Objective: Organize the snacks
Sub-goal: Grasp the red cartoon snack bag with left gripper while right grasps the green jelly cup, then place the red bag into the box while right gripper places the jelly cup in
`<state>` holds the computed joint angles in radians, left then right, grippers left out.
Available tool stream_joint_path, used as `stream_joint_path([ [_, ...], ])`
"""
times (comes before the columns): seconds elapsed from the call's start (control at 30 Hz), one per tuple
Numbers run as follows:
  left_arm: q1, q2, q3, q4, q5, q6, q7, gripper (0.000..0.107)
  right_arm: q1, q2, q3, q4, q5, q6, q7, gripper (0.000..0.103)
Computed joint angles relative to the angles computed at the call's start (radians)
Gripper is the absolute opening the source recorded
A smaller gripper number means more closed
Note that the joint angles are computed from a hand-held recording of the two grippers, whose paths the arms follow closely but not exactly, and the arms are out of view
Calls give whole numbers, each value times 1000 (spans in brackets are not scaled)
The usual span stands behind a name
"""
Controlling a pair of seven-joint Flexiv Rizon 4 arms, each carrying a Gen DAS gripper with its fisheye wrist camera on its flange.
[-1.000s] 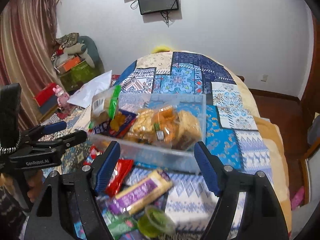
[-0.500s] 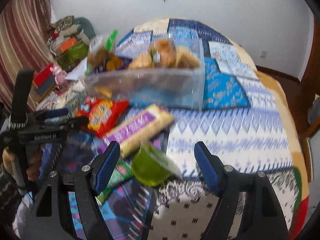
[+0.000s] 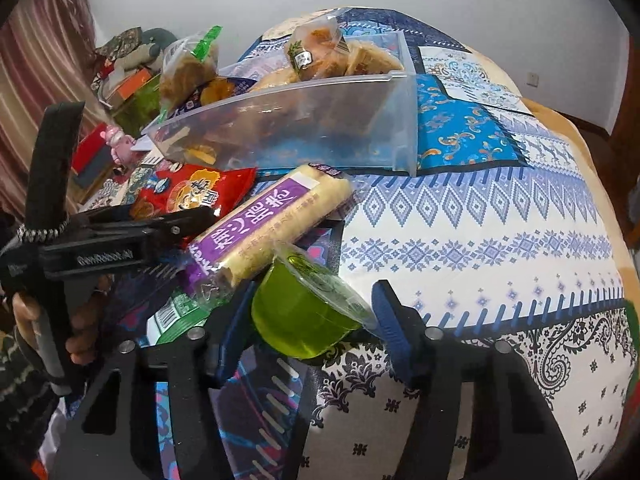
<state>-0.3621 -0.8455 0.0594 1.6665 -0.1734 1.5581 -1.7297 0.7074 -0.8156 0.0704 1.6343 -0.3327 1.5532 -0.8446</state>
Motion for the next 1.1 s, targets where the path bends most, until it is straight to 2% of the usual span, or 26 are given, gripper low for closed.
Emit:
stream_joint_path([
  [0.13,-82,8,92,7,22,6,-37,71,42,18,-56,36,-2,27,20,56],
  [0.23,-167,22,183,27,49,30,-71,58,48,26,-68,54,0,40,28,56],
  [0.27,-175,29,193,34,54,36,-74,51,45,29,-67,59,2,43,29,55],
  [0.37,-156,59,170,61,62,56,-61,40,54,39,-88,72,6,49,41,55],
  [0.53,-153,80,172,83,57,69,-60,31,70,57,-119,90,17,87,56,55],
  [0.7,-177,109,199,122,45,122,-57,25,108,72,-172,104,25,105,62,55],
  [0.87,-207,135,229,130,13,162,-33,25,143,77,-225,90,27,111,71,55],
  [1.1,-256,123,281,69,-73,203,20,25,168,54,-282,24,25,110,78,55],
])
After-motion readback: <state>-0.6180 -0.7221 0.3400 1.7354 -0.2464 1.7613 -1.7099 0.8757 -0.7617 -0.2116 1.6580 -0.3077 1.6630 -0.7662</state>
